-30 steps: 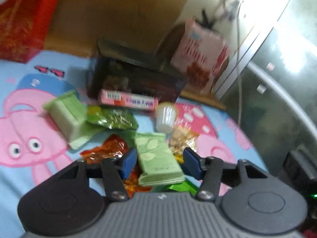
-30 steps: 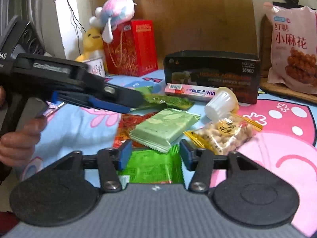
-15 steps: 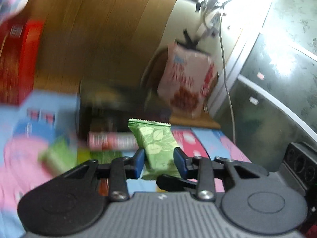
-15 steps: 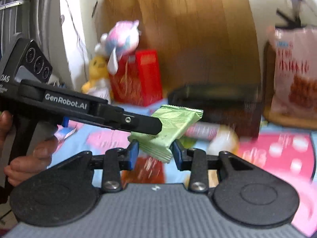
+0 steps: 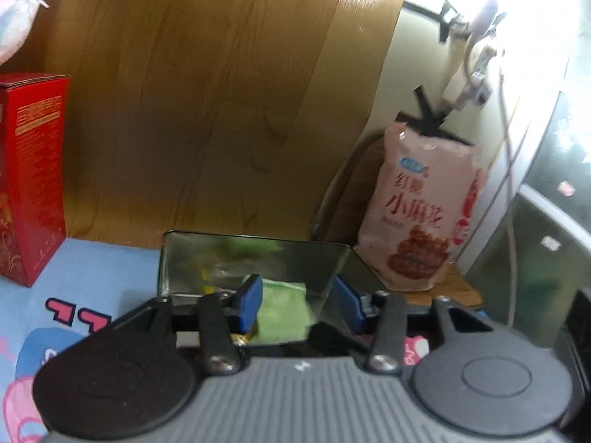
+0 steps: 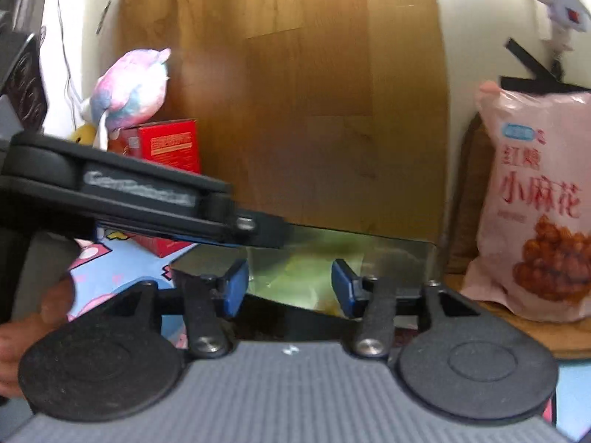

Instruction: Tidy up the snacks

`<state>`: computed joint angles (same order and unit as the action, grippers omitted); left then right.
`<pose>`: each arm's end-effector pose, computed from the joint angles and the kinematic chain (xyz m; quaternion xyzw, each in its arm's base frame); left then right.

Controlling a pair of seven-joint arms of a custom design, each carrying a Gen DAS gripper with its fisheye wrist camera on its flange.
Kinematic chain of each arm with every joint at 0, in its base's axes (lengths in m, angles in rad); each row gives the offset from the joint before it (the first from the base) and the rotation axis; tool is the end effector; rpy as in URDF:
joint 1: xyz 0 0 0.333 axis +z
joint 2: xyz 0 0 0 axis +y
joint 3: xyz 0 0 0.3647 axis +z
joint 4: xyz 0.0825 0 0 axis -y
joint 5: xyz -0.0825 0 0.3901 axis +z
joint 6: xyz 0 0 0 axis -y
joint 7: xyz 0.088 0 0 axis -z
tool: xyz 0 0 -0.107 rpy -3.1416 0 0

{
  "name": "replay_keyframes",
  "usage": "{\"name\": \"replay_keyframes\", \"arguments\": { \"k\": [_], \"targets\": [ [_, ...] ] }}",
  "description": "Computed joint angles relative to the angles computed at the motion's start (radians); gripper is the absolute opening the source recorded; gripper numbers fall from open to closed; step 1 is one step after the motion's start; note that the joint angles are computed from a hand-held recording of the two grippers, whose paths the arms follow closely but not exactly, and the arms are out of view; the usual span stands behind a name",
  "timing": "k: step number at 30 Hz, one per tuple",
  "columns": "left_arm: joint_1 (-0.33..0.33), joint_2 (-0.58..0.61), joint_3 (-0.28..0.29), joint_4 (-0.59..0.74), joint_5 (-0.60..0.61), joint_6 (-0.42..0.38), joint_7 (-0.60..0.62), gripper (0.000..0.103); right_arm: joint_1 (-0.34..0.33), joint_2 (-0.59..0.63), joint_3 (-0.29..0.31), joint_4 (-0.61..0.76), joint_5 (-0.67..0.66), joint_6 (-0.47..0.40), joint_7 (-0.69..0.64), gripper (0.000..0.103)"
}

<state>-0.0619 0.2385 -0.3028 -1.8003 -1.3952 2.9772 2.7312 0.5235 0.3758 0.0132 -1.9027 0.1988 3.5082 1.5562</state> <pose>0.6491 -0.1544 0.5239 -0.5455 0.6534 -0.5014 0.1554 0.6053 0.3308 0.4963 -0.6616 0.4821 -0.2647 0.5098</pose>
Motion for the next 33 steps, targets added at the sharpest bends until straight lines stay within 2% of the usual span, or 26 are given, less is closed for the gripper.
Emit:
{"name": "replay_keyframes", "arguments": {
  "k": [1, 3, 5, 6, 7, 8, 9, 10, 11, 12, 13, 14, 15, 18, 20, 22, 24, 25, 27, 29, 30, 33],
  "targets": [
    [0.024, -0.025, -0.009, -0.026, -0.076, -0.021, 0.068, 0.045, -0.083, -0.014, 0.074, -0.031, -0.056, 0.016, 0.057, 0.052],
    [0.036, -0.069, 0.016, -0.079, -0.156, -0.064, 0.119, 0.047, -0.236, -0.048, 0.203, -0.106, -0.179, 0.027, 0.206, 0.052],
    [0.027, -0.088, 0.051, -0.120, -0.136, -0.086, 0.071, 0.048, -0.384, -0.061, 0.321, -0.148, -0.323, 0.011, 0.372, 0.052],
    [0.018, -0.086, 0.066, -0.131, -0.098, -0.078, 0.022, 0.048, -0.429, -0.065, 0.354, -0.161, -0.369, -0.004, 0.431, 0.052],
    [0.010, -0.079, 0.075, -0.138, -0.059, -0.071, -0.022, 0.048, -0.439, -0.067, 0.354, -0.167, -0.403, -0.018, 0.477, 0.051],
    [0.002, -0.068, 0.082, -0.143, -0.004, -0.062, -0.084, 0.048, -0.418, -0.070, 0.334, -0.169, -0.387, -0.034, 0.468, 0.048],
    [-0.001, -0.059, 0.086, -0.147, 0.044, -0.060, -0.139, 0.048, -0.404, -0.072, 0.337, -0.169, -0.301, -0.070, 0.391, 0.047],
    [0.001, -0.049, 0.083, -0.147, 0.072, -0.064, -0.170, 0.047, -0.425, -0.070, 0.363, -0.164, -0.285, -0.104, 0.377, 0.043],
    [0.004, -0.041, 0.076, -0.148, 0.086, -0.064, -0.178, 0.047, -0.481, -0.054, 0.415, -0.153, -0.339, -0.127, 0.429, 0.042],
    [0.004, -0.036, 0.071, -0.152, 0.108, -0.058, -0.195, 0.047, -0.569, -0.030, 0.491, -0.146, -0.459, -0.125, 0.550, 0.041],
    [0.002, -0.030, 0.069, -0.157, 0.151, -0.058, -0.233, 0.045, -0.641, -0.008, 0.567, -0.141, -0.509, -0.135, 0.611, 0.041],
    [0.004, -0.028, 0.068, -0.163, 0.194, -0.076, -0.273, 0.045, -0.678, -0.003, 0.613, -0.151, -0.501, -0.130, 0.602, 0.041],
    [0.006, -0.029, 0.061, -0.173, 0.222, -0.083, -0.291, 0.044, -0.684, -0.007, 0.624, -0.156, -0.516, -0.133, 0.598, 0.041],
    [0.011, -0.054, 0.022, -0.222, 0.209, -0.034, -0.213, 0.043, -0.774, 0.003, 0.734, -0.176, -0.588, -0.137, 0.608, 0.041],
    [0.012, -0.088, 0.008, -0.262, 0.165, -0.039, -0.159, 0.044, -0.737, -0.022, 0.704, -0.199, -0.593, -0.119, 0.610, 0.042],
    [-0.009, -0.124, 0.003, -0.305, 0.088, 0.009, -0.078, 0.044, -0.705, -0.057, 0.676, -0.233, -0.579, -0.099, 0.607, 0.043],
    [-0.025, -0.167, 0.010, -0.347, -0.035, 0.014, 0.046, 0.045, -0.763, -0.069, 0.714, -0.267, -0.699, -0.068, 0.721, 0.043],
    [-0.034, -0.190, 0.019, -0.370, -0.093, 0.009, 0.097, 0.045, -0.759, -0.085, 0.707, -0.291, -0.697, -0.039, 0.730, 0.044],
    [-0.058, -0.230, 0.040, -0.408, -0.164, -0.003, 0.154, 0.047, -0.687, -0.136, 0.639, -0.346, -0.622, 0.010, 0.684, 0.045],
    [-0.081, -0.274, 0.065, -0.454, -0.209, -0.025, 0.189, 0.047, -0.680, -0.155, 0.624, -0.368, -0.678, 0.033, 0.738, 0.046],
    [-0.091, -0.293, 0.075, -0.473, -0.240, -0.028, 0.216, 0.047, -0.637, -0.177, 0.590, -0.397, -0.630, 0.056, 0.691, 0.046],
    [-0.105, -0.342, 0.096, -0.519, -0.286, -0.050, 0.273, 0.050, -0.439, -0.225, 0.451, -0.448, -0.424, 0.083, 0.481, 0.051]
  ]
}}
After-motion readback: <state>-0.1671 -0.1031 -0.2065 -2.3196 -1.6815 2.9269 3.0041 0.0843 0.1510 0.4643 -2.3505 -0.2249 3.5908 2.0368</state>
